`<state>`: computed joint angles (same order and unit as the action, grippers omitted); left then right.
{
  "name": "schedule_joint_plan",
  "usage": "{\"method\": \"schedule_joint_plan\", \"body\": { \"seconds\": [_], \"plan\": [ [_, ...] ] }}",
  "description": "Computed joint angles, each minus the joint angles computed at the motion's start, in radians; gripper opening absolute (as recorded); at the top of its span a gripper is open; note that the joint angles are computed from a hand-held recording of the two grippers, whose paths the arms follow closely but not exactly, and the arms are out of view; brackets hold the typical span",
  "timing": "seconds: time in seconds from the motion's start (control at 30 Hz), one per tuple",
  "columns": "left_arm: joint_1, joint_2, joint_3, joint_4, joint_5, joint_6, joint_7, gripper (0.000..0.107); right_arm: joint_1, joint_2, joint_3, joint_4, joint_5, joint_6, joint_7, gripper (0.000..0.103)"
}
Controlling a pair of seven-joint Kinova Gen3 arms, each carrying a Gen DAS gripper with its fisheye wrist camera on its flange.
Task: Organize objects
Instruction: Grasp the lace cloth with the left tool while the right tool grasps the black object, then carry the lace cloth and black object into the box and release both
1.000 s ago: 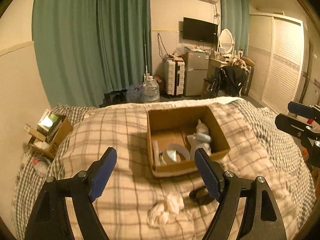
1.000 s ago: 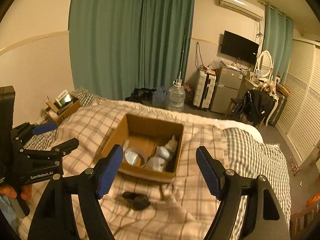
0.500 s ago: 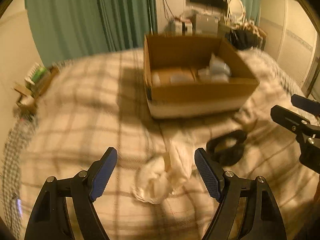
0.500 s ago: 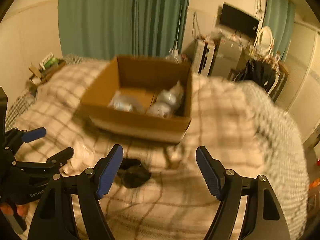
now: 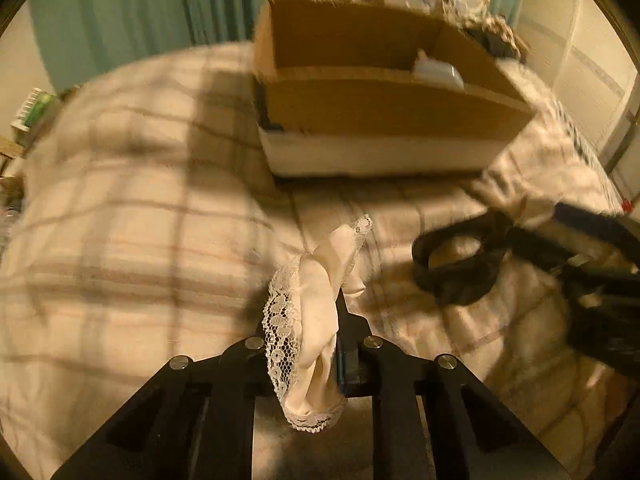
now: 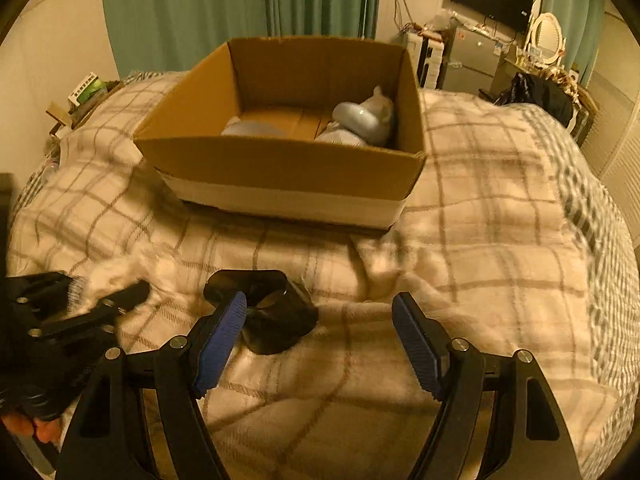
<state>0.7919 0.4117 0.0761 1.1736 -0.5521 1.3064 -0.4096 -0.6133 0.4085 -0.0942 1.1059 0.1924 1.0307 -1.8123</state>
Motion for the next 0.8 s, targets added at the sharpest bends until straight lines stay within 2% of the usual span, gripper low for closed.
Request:
{"method": "schedule_joint_plan", "body": {
  "seconds": [0.1, 0.17, 0.4, 0.5, 0.6, 0.63, 0.7, 0.8],
  "plan": [
    [0.057, -0.025, -0.013, 0.009, -0.075, 0.023, 0.069, 0.015, 0.010, 0.040, -0.009, -0.048, -0.030, 0.042, 0.023, 0.075],
    [0.063, -0.040, -0.007, 0.020, -0.099, 0.026, 0.090, 0.015, 0.024, 0.072, -0.021, -0.085, -0.067, 0.068, 0.051, 0.075],
    [0.001, -0.060, 0.009, 0.051, -0.062, 0.012, 0.136, 0.015, 0.043, 0.129, -0.036, -0.147, -0.160, 0.119, 0.113, 0.075],
    [-0.008, -0.070, 0.009, 0.071, -0.062, 0.003, 0.173, 0.015, 0.057, 0.172, -0.050, -0.201, -0.215, 0.177, 0.151, 0.075],
    [-0.009, -0.079, 0.016, 0.081, -0.073, 0.008, 0.194, 0.015, 0.027, 0.219, -0.033, -0.264, -0.209, 0.242, 0.162, 0.074],
    [-0.012, -0.078, 0.019, 0.081, -0.072, 0.009, 0.194, 0.015, 0.012, 0.221, -0.024, -0.264, -0.196, 0.244, 0.161, 0.072],
    [-0.009, -0.075, 0.023, 0.079, -0.077, 0.016, 0.197, 0.015, 0.009, 0.212, -0.028, -0.247, -0.199, 0.231, 0.181, 0.046],
    [-0.001, -0.078, 0.026, 0.081, -0.089, 0.024, 0.206, 0.015, -0.017, 0.166, -0.015, -0.175, -0.167, 0.169, 0.178, 0.046]
  ]
}}
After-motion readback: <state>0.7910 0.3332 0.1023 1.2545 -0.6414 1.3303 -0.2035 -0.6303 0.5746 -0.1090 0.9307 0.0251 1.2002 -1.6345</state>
